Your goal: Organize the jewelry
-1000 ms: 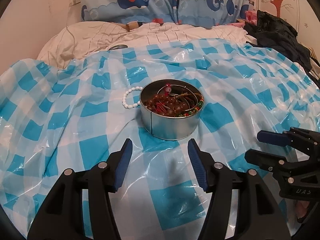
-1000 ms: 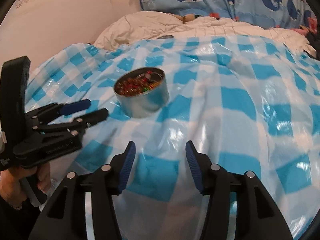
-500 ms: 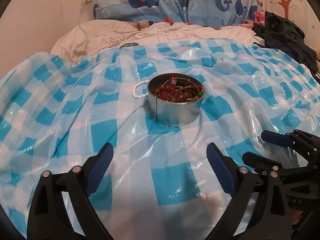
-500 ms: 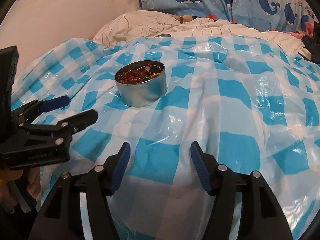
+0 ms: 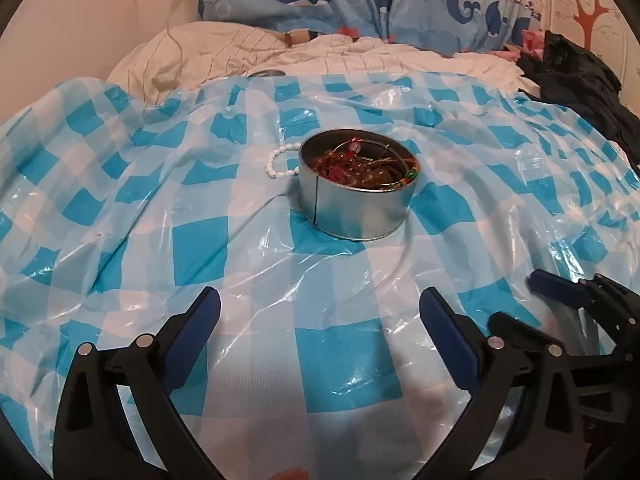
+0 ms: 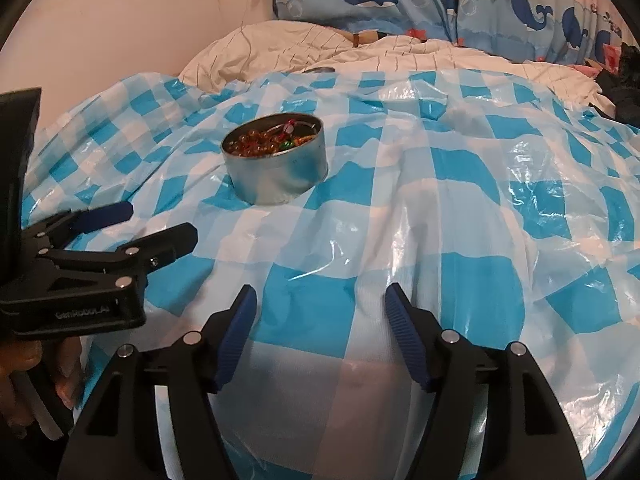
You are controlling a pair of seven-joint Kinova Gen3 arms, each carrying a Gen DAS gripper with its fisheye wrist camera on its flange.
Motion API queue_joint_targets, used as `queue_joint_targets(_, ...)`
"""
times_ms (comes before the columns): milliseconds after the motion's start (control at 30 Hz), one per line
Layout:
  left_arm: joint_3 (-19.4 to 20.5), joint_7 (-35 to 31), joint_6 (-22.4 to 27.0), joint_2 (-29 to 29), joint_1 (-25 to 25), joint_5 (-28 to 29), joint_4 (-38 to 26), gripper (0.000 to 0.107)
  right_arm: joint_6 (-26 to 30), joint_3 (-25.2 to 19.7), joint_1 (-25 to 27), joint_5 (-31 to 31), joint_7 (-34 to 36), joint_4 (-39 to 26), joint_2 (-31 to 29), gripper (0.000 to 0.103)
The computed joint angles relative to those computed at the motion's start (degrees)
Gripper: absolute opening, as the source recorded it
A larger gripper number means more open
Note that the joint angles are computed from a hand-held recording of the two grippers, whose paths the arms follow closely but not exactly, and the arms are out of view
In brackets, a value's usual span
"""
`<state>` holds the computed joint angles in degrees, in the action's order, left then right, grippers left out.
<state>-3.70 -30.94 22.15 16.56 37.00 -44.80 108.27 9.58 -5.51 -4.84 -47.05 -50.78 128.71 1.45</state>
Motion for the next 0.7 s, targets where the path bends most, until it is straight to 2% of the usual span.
queue_joint_targets(67, 0.6, -0.7, 1.2, 0.7, -0.6, 1.3, -0.8, 0.096, 0.0, 0.2, 0.3, -1.6, 1.1, 0.0, -0.1, 0.065)
queue_joint_targets(167, 0.7, -1.4, 0.6, 1.1, -1.7, 2.9, -0.9, 0.096, 0.0, 0.5, -0.2, 1.1, -1.6, -0.2, 0.0, 0.067)
queue_joint_targets(333, -1.4, 0.8, 0.9, 1.5, 0.4, 1.3, -1.1, 0.096, -0.2, 0.2, 0.0, 0.9, -1.5, -0.4, 0.1, 0.069)
queue_joint_targets(700, -0.6, -1.3, 0.0, 1.6, -0.2, 1.9, -1.1, 0.096, -0.4, -0.3, -0.1, 5.8, -5.9, -0.5, 0.4, 0.072)
